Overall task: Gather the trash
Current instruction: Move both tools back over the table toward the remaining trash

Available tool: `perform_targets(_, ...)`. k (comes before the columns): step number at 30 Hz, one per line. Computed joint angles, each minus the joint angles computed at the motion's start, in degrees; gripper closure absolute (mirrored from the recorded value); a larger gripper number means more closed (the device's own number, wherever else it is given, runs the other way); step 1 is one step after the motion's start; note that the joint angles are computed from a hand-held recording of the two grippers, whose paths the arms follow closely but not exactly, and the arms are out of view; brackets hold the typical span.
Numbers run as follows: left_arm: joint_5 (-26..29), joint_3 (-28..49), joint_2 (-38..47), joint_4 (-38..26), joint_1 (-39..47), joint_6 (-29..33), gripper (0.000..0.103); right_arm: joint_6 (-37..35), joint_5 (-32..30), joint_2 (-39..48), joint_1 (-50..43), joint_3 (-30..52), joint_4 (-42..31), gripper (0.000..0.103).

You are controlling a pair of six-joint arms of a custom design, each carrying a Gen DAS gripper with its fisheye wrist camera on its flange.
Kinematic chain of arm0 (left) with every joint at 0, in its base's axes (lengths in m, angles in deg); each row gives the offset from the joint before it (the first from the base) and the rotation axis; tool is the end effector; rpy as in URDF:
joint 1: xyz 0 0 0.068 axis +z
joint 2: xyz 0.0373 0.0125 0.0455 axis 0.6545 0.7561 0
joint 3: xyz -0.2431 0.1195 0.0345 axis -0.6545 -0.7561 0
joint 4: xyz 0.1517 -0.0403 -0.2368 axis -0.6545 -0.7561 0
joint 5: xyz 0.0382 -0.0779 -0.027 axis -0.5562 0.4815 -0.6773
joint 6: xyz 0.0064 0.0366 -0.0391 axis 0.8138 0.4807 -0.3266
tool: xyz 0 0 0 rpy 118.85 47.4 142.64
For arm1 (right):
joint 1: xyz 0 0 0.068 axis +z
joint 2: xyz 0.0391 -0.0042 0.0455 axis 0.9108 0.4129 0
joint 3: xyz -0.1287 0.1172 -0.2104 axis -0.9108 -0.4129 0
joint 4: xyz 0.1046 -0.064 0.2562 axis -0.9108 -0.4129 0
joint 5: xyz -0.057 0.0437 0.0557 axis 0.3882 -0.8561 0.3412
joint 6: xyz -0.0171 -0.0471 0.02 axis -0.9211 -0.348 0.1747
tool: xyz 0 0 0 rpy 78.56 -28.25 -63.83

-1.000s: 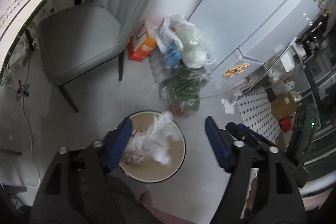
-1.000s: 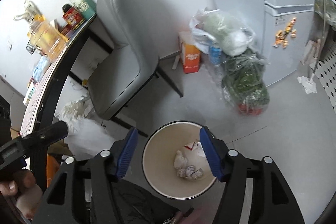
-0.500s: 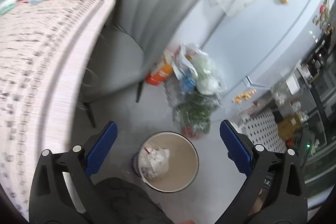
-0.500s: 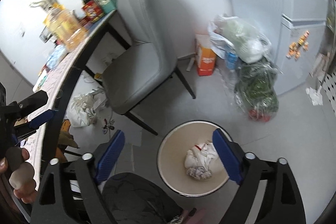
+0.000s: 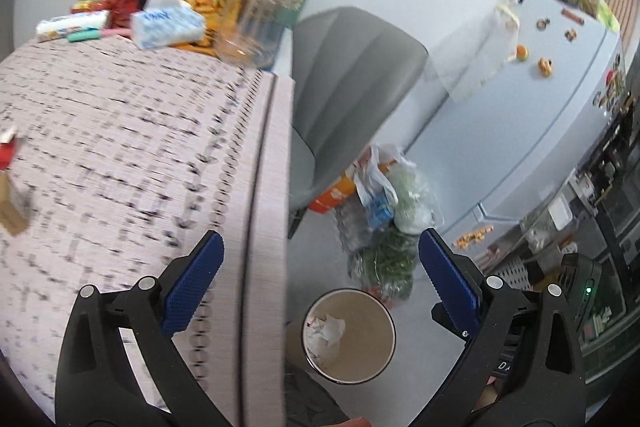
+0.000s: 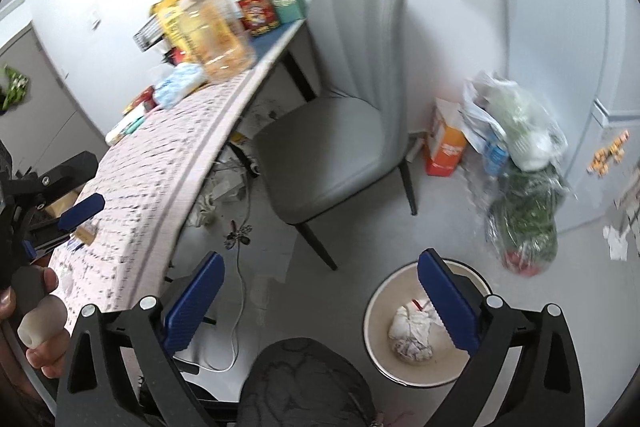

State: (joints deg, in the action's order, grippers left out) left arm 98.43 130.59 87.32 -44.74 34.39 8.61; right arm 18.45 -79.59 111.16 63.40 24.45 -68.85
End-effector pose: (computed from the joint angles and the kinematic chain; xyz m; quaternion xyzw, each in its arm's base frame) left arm 0.3704 -0.0626 0.2234 0.1805 0.8812 -0.2893 0.3274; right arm 0.2196 -0.0083 0.1736 0.2318 0.8964 0.0832 0.3685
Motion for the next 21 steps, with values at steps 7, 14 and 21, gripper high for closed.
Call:
perform_targets(7,4.07,0.75,-1.35,-1.56,7.56,1.12,0.006,3.1,6.16,3.98,11.75,6.74,-1.56,0.008)
perform_targets(14,7.84,2.5,-1.09,-4.07,15.56,3.4,0.006,4.83,10.12,9.56,20.4,13.07,-1.85,0.008)
perform_targets(21,10.02,5.88,0.46,-6.47,22.52,5.0,0.006,4.96,12.19,16.49,26.72,19.87,-1.11,0.008)
